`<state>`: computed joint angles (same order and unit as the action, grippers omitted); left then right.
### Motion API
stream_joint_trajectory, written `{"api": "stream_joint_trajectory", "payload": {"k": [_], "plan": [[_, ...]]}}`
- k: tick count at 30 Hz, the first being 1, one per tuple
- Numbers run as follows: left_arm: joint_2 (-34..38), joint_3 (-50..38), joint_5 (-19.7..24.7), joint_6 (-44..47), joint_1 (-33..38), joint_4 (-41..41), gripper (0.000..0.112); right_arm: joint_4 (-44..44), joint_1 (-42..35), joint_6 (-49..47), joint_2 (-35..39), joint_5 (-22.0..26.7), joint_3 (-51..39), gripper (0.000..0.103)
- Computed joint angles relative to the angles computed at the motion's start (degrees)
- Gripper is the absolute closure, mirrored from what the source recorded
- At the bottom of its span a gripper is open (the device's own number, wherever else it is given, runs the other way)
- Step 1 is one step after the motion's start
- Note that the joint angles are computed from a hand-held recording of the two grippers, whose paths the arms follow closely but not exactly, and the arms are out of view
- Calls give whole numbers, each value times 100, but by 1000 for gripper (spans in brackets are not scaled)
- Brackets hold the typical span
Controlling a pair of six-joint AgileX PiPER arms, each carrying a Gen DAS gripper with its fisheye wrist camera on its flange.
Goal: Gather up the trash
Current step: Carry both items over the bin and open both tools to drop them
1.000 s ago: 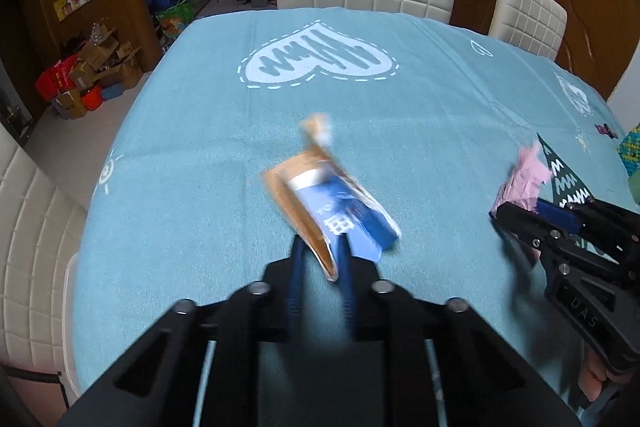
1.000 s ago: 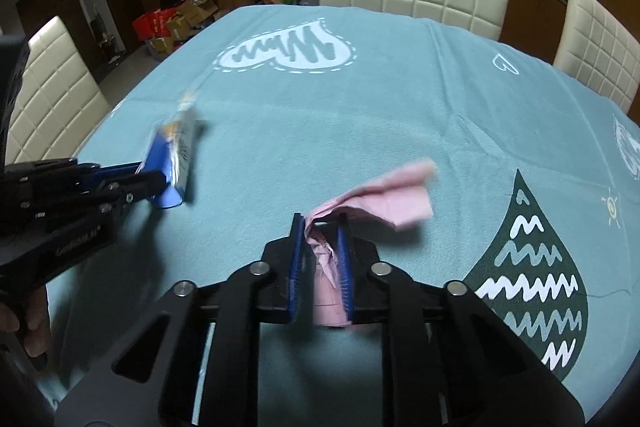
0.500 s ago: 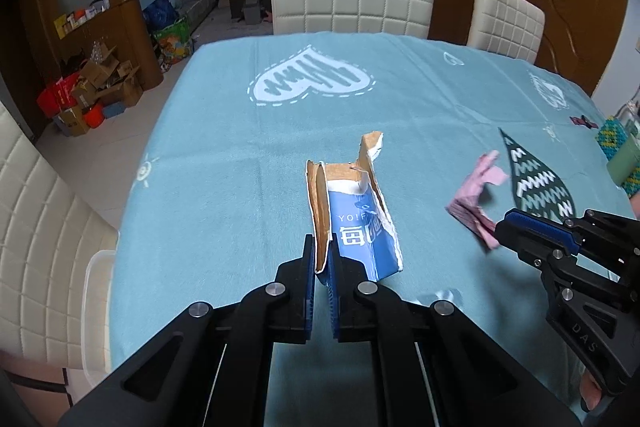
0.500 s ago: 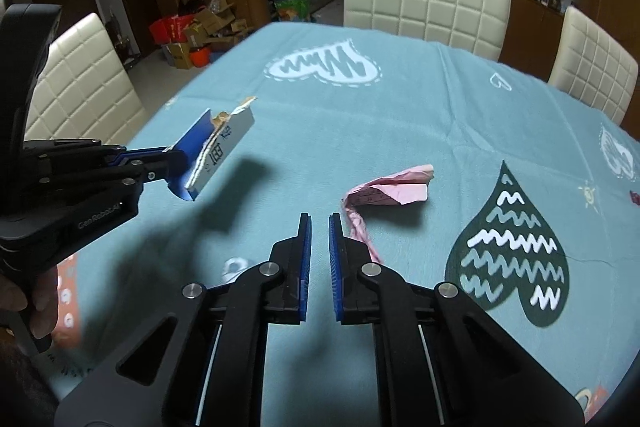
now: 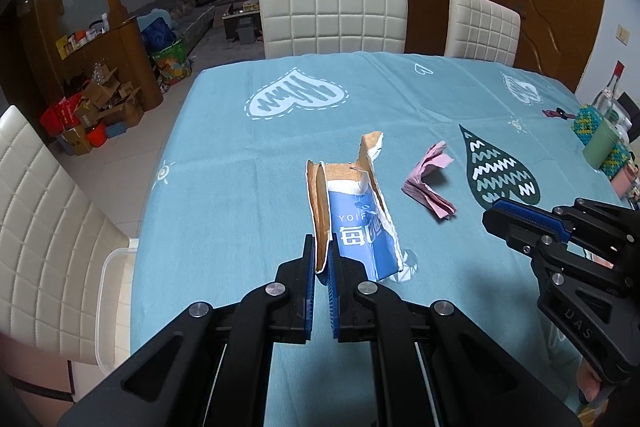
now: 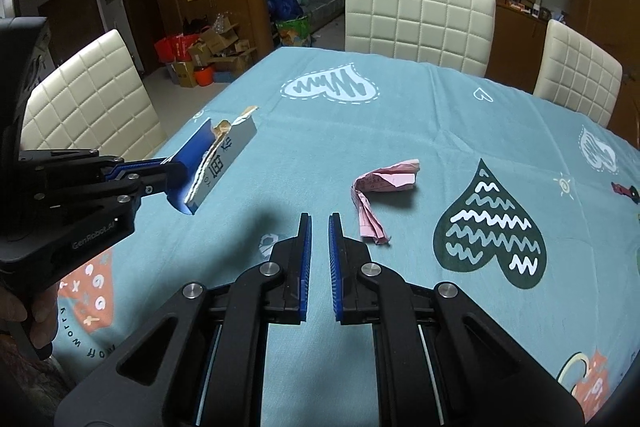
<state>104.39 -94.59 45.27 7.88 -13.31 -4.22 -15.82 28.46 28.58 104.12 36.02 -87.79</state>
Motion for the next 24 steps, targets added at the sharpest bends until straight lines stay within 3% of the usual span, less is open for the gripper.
{"api": "stream_joint_trajectory", "payload": {"k": [13,24], "plan": [[-731,969,-393,48,626,-89,106,282,422,-399,394,322,-805,92],[-978,1448,-624,568,1912,-411,106,552,1053,-975,1994,1409,-3509,92]]}}
